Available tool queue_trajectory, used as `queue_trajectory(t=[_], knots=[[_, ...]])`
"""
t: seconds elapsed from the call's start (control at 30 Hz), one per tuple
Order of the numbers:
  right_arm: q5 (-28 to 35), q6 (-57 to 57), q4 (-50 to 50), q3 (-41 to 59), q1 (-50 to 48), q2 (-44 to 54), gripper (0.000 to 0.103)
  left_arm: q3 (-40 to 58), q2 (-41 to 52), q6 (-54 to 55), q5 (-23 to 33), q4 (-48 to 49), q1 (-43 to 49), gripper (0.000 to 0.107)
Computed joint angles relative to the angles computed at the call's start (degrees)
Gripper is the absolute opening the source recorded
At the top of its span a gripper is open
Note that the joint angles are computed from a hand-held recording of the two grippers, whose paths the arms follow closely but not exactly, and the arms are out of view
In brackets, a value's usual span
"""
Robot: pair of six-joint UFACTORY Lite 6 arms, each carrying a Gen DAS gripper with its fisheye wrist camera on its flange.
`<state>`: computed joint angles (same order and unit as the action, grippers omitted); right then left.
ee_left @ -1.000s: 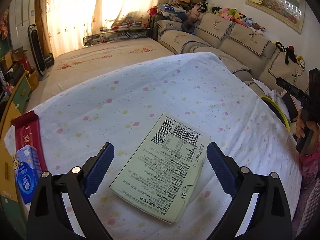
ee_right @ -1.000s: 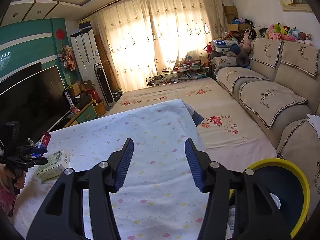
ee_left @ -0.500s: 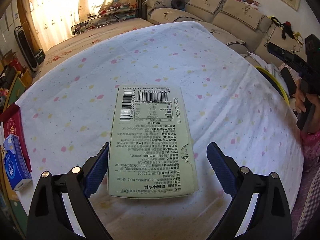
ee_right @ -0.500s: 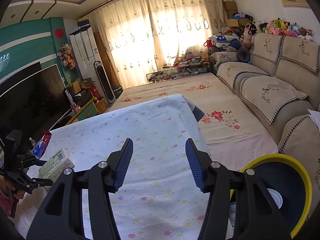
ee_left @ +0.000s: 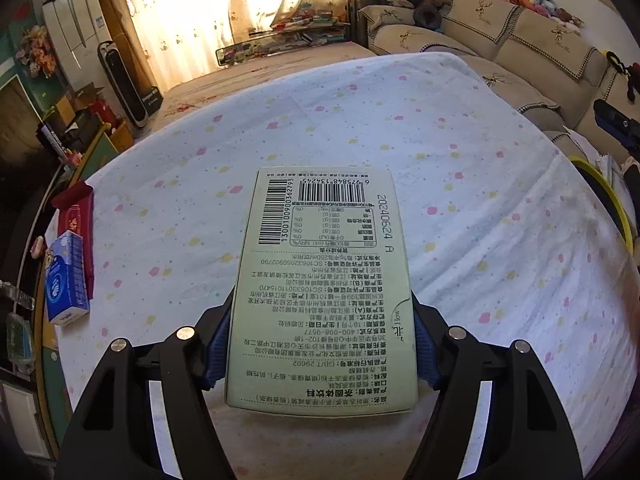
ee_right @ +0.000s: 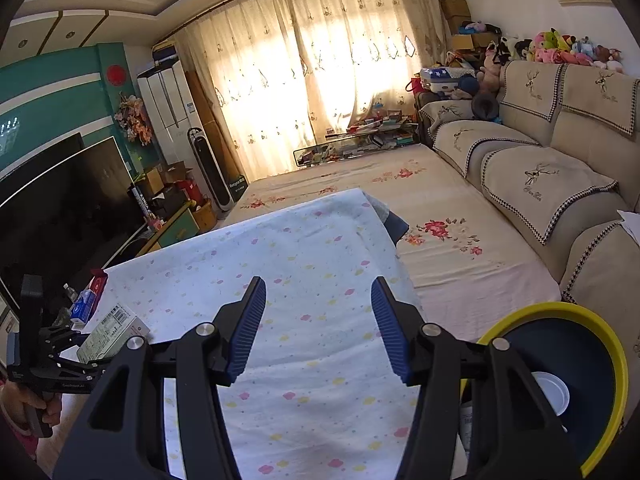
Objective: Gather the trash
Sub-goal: 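Carry the box over the yellow bin and open the left tool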
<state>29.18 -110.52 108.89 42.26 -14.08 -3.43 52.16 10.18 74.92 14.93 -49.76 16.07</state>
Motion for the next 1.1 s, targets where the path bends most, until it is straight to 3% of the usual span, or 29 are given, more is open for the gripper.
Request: queue_trajectory(t=[0.13, 0.3, 0.4, 0.5, 0.6, 0.8, 0.93, 1.1], knots=[[0.4, -0.7, 2.0, -0.8, -1.2, -1.1, 0.052, -8.7, -11.4, -3.5, -1.6, -1.3, -3.1, 0.071], [-0.3, -3.3, 6.4, -1.9, -3.1, -3.0, 0.052, -16.7, -24.2, -18.9, 0.8, 6.8, -9.8, 0.071], [0.6, 1.4, -0.4, -0.6, -6.7, -3.5, 0.052, -19.3, -29.4, -33.6, 0.8, 16.5, -18.5, 0.071], [6.9, 7.7, -10.8, -0.2, -15.5, -4.7, 0.053, -18.1, -29.2, -51.6, -0.3, 30.9, -29.1, 0.071], [13.8, 10.6, -19.1, 0.0, -27.5, -5.5, 0.054, -13.3, -23.7, -65.3, -1.4, 41.7, -38.4, 0.071], [26.2, 8.4, -28.3, 4.0, -52.9, -2.5, 0.058, 5.0, -3.4, -90.4, -1.9, 62.3, -54.7, 0.071], [29.9, 6.4, -30.7, 9.3, -63.7, 3.6, 0.059, 25.9, 14.9, -93.4, 2.5, 64.3, -61.3, 0.071], [31.2, 6.9, -32.2, 16.3, -69.1, 11.4, 0.059, 55.7, 37.0, -91.4, 12.0, 61.7, -66.0, 0.071]])
